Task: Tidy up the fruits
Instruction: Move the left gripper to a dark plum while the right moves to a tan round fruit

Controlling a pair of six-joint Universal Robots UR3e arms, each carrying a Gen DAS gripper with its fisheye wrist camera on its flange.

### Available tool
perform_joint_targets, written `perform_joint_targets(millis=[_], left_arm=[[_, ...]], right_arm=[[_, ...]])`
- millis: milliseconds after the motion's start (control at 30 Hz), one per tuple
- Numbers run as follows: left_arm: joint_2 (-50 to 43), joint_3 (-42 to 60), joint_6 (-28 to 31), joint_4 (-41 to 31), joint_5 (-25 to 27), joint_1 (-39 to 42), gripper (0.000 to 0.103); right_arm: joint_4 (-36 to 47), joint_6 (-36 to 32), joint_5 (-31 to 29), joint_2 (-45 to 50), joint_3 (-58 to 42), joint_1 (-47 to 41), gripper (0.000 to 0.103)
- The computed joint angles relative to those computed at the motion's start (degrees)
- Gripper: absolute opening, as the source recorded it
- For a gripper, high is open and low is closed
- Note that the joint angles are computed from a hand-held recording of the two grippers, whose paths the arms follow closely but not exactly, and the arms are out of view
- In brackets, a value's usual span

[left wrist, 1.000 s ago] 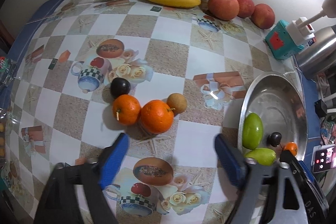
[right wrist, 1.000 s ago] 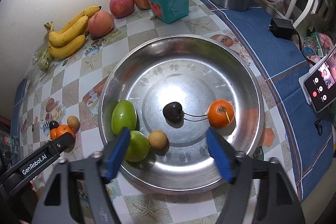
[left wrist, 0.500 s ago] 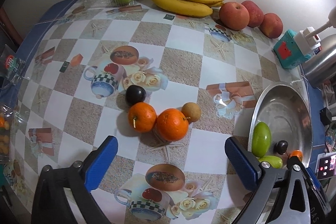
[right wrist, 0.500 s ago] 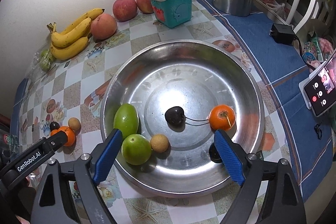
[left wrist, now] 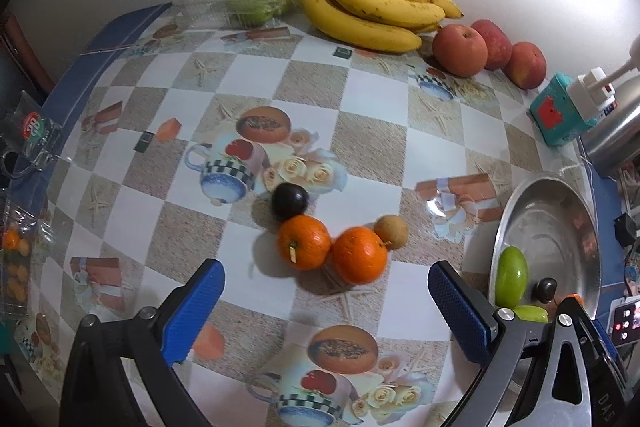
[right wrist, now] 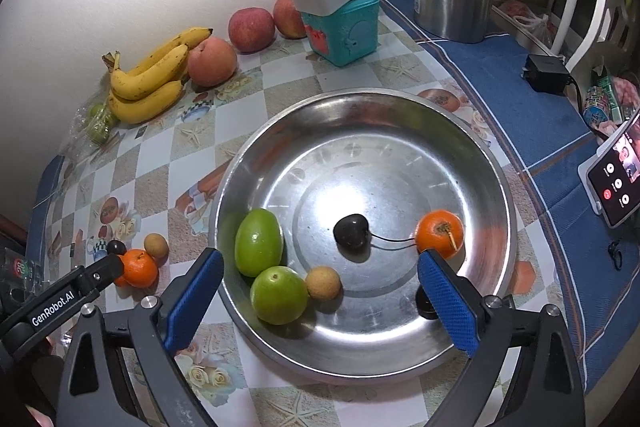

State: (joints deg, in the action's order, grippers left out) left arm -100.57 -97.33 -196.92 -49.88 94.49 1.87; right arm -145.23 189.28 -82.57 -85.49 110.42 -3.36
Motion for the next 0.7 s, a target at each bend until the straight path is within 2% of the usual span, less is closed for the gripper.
perform_joint_targets(millis=[367,700], left_arm=[[4.7,-4.3,1.5,1.9,0.3,9.0,0.103],[5.4,-4.3,3.5,1.6,-3.1,16.1,0.103]], right_arm=[[-1.1,-0.6,2.7,3.8,-3.6,4.2,0.098],[-2.5,0.5,5.3,8.6,-9.6,11.2,0.098]])
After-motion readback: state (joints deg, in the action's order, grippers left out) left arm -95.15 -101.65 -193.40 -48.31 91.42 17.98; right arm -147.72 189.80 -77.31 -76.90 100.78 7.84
